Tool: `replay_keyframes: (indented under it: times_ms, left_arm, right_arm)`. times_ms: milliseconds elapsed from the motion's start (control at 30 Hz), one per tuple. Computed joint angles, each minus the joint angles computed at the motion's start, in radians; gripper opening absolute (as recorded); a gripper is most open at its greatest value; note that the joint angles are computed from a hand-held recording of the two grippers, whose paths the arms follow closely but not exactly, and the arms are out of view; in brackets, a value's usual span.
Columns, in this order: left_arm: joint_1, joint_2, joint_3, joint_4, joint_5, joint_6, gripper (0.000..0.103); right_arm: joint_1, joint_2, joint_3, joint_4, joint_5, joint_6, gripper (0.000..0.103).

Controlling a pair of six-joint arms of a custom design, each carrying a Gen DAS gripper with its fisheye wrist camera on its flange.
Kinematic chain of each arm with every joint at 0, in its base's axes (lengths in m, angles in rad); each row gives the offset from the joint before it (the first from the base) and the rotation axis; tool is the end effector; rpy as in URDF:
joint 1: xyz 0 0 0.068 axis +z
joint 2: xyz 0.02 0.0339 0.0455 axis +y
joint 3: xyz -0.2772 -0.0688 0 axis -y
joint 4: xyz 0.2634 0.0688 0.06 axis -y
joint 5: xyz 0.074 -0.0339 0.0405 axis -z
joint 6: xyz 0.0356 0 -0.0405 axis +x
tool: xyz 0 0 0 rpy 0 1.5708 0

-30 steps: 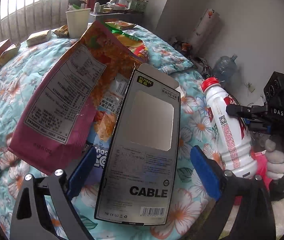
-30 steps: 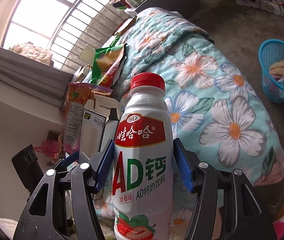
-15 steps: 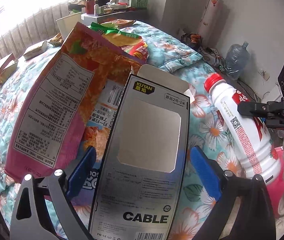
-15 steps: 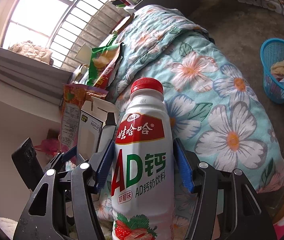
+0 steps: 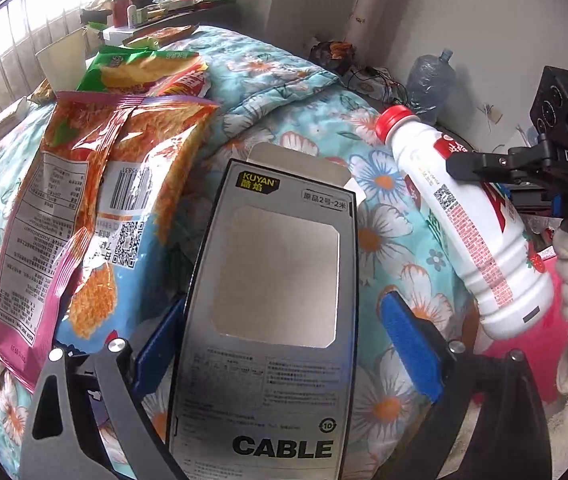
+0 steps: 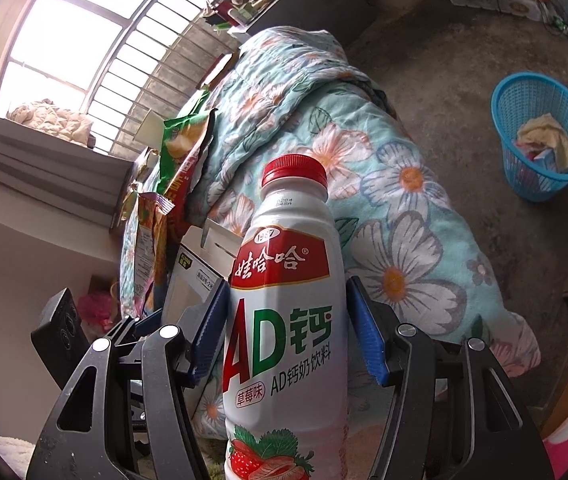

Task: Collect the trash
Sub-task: 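Carry the bottle and CABLE box off the bed toward the blue wastebasket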

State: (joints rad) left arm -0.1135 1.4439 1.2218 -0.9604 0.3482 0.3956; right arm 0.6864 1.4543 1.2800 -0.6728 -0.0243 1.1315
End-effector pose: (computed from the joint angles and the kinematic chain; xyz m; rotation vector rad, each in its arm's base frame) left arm 0.2925 -0.0456 0.2895 0.7657 2.5742 -0.3932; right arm 0.2548 0.2099 0.3201 0.5627 2.5406 0.7964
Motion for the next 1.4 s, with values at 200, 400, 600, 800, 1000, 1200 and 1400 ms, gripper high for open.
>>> replay_keyframes:
  times_ms: [200,400,600,800,1000,1200,1400]
  left_arm:
    - [-0.006,0.03,0.005,0.022,-0.018,-0.02,0.088]
    - [-0.019,0.039,0.011,0.034,-0.031,-0.039,0.086]
    - [-0.033,0.03,0.001,0.047,-0.053,-0.04,0.086]
    - [-0.031,0.033,0.002,0.049,-0.049,-0.042,0.086]
    - [-0.032,0.038,0.005,0.051,-0.05,-0.043,0.086]
    - [-0.032,0.035,0.001,0.052,-0.052,-0.039,0.086]
    - [-0.035,0.023,-0.019,0.073,-0.056,-0.025,0.085]
  right_arm:
    - [-0.012,0.03,0.036,-0.027,-0.017,-0.01,0.057]
    - [-0.019,0.075,0.094,-0.076,-0.023,-0.042,0.057]
    - [-0.021,0.08,0.106,-0.096,-0.032,-0.054,0.057]
    - [-0.023,0.086,0.117,-0.115,-0.05,-0.061,0.06]
    - [-0.017,0.084,0.114,-0.119,-0.05,-0.059,0.06]
    - [-0.016,0.077,0.1,-0.116,-0.055,-0.055,0.06]
    - [-0.004,0.059,0.068,-0.096,-0.048,-0.032,0.058]
